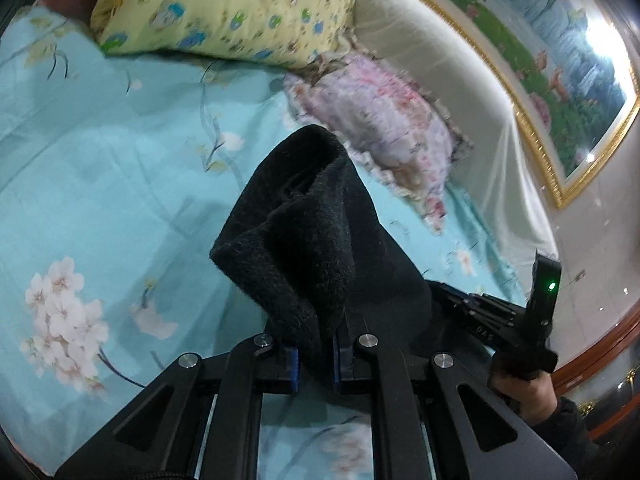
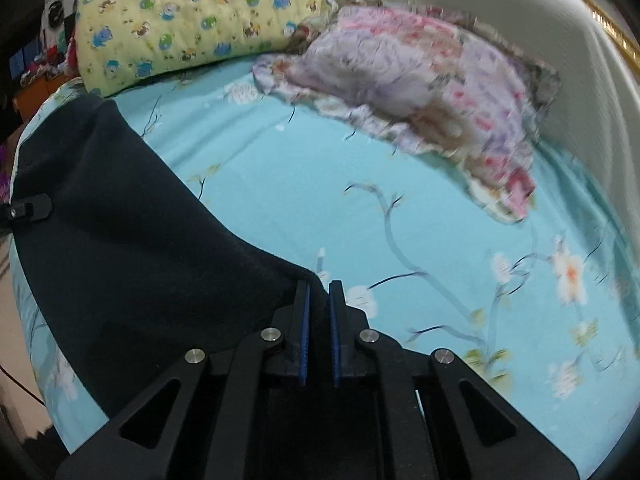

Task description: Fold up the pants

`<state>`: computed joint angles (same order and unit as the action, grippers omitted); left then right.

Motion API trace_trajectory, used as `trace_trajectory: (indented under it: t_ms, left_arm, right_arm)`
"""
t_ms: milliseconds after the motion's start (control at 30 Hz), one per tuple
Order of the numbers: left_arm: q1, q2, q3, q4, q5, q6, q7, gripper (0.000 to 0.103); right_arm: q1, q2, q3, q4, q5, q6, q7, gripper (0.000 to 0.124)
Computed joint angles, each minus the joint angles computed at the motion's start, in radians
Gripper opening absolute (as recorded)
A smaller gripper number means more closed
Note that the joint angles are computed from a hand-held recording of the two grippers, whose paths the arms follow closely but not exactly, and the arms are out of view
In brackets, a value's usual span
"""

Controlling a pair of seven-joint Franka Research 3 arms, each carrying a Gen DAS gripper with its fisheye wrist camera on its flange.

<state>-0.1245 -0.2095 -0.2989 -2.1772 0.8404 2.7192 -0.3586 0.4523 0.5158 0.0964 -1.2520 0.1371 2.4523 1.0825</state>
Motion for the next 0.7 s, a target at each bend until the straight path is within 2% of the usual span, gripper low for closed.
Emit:
trace_trajectory:
  t_ms: [133, 167, 233, 267, 333, 367, 567, 600, 633, 700]
  left_arm:
    - [-0.024, 0.007, 0.014, -0.023, -0.078, -0.028, 0.095, 0.012]
    - [-0.028, 0.009, 0.014, -0.023, -0.094, -0.039, 0.110, 0.012]
    - [-0.034, 0.006, 0.010, -0.020, -0.113, -0.074, 0.121, 0.021]
    - [-0.036, 0.003, 0.009, -0.019, -0.124, -0.088, 0.124, 0.023]
    - [-0.037, -0.008, 0.006, -0.020, -0.129, -0.113, 0.119, 0.030]
    - [-0.039, -0.015, -0.001, -0.014, -0.133, -0.156, 0.118, 0.032]
    - [-0.052, -0.064, -0.028, 0.006, -0.127, -0.287, 0.112, 0.037]
    - [-0.053, -0.070, -0.037, 0.016, -0.116, -0.318, 0.106, 0.041]
    - [-0.052, -0.076, -0.043, 0.023, -0.098, -0.334, 0.097, 0.046]
    - [-0.052, -0.086, -0.048, 0.036, -0.069, -0.340, 0.085, 0.047]
  right_arm:
    - [-0.005, 0.022, 0.011, 0.003, 0.041, -0.024, 0.042, 0.013]
    - [-0.004, 0.014, 0.010, -0.014, 0.046, -0.012, 0.052, 0.018]
    - [-0.001, -0.001, 0.006, -0.038, 0.047, 0.002, 0.074, 0.031]
    - [0.008, -0.012, -0.007, -0.054, 0.031, 0.017, 0.098, 0.041]
    - [-0.004, -0.035, 0.001, -0.087, 0.046, 0.045, 0.108, 0.047]
    - [-0.022, -0.051, 0.014, -0.106, 0.077, 0.049, 0.104, 0.050]
    - [-0.102, -0.140, 0.047, -0.212, 0.241, 0.052, 0.098, 0.053]
    - [-0.115, -0.155, 0.050, -0.229, 0.269, 0.050, 0.091, 0.053]
    - [-0.125, -0.170, 0.051, -0.248, 0.294, 0.051, 0.087, 0.053]
    - [-0.144, -0.202, 0.054, -0.289, 0.345, 0.057, 0.070, 0.053]
